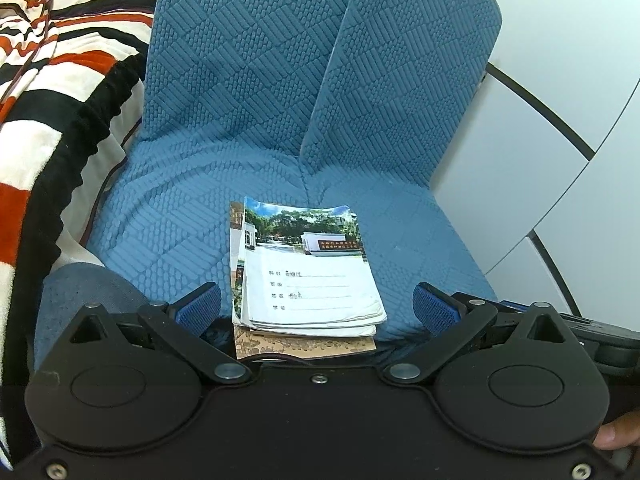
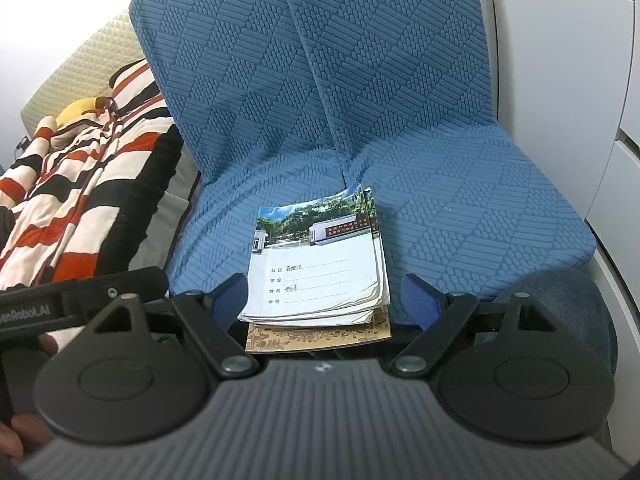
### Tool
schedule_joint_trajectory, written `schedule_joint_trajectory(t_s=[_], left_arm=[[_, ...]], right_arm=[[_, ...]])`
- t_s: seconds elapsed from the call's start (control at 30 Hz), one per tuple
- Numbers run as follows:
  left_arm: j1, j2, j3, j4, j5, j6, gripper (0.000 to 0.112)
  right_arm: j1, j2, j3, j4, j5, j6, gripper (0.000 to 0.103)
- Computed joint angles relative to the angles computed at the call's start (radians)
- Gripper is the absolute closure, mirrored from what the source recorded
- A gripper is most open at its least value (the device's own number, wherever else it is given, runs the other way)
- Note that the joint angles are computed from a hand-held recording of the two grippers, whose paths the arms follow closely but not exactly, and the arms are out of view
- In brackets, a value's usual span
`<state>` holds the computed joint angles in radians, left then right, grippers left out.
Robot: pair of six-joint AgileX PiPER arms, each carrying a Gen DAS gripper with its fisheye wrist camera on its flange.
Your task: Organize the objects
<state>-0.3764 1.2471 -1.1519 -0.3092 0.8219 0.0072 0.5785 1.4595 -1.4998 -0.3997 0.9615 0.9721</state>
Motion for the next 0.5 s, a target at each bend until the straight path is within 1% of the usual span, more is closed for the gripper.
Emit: schedule_joint_trajectory(t_s=[0.33,0.5], left_arm=[[-0.008,0.001,-0.003,0.008,0.007,-0.015,0.01],[0.0,0.003,-0.009,-0.012,0.019,0.006,0.01]], right_arm=[[0.005,-0.001,0.001,-0.001,0.006,0.0,0.018],[0.004,0.001,0.001,0.007,0.003,-0.01,0.018]])
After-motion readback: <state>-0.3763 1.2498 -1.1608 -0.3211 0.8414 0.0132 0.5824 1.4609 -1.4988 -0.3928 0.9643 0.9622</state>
